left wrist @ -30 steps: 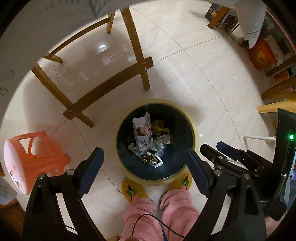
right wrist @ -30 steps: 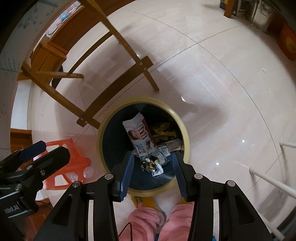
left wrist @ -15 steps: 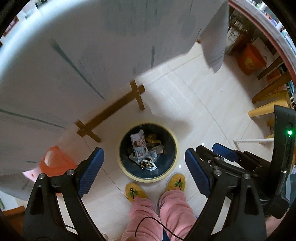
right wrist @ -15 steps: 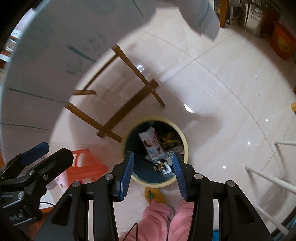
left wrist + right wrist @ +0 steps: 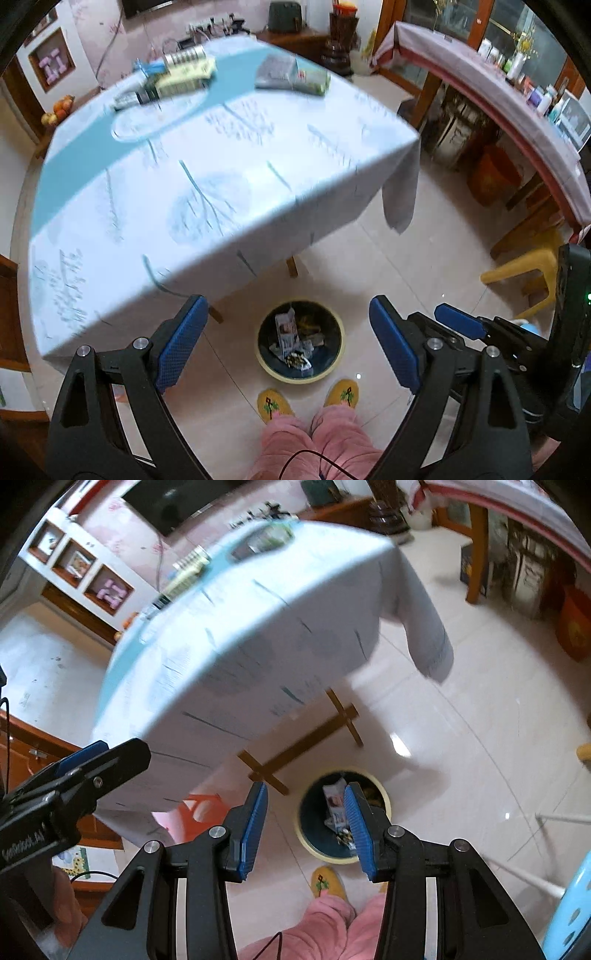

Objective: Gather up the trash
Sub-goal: 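Move both open tools back up to the table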

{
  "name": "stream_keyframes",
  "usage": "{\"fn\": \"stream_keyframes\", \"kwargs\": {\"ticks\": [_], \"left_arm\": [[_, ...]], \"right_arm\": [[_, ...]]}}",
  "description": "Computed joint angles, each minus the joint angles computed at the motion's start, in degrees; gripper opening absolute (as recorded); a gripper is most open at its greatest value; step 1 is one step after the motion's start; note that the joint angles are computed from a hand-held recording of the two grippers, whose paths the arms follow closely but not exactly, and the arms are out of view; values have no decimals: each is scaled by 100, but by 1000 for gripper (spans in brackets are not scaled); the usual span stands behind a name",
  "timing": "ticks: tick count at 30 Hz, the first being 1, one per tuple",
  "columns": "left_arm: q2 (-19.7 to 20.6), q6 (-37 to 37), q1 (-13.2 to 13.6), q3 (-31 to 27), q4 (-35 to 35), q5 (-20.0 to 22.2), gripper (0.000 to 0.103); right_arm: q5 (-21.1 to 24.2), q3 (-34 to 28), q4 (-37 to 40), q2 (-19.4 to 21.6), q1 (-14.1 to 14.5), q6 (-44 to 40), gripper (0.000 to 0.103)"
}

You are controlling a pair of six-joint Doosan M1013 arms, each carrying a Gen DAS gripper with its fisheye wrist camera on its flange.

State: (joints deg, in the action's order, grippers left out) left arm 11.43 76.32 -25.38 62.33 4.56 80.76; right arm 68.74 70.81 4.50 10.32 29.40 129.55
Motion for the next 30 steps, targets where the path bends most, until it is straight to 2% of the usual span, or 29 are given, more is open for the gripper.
{"fn": "stream_keyframes", "kwargs": {"ticks": [10, 19, 26, 30], "left_arm": [[80, 448, 243, -1029, -181, 196, 87], [350, 898, 553, -1869, -342, 254, 87], [633, 1074, 811, -2473, -605, 349, 87], [835, 1163, 868, -2784, -566, 434, 87]], "right_arm": [[430, -1343, -745, 263, 288, 251, 46], [990, -2580, -1493, 769, 588, 518, 47], [1301, -3435, -1916, 1195, 630, 610, 47], [1474, -3889, -1990, 1441, 574, 486, 54]]}}
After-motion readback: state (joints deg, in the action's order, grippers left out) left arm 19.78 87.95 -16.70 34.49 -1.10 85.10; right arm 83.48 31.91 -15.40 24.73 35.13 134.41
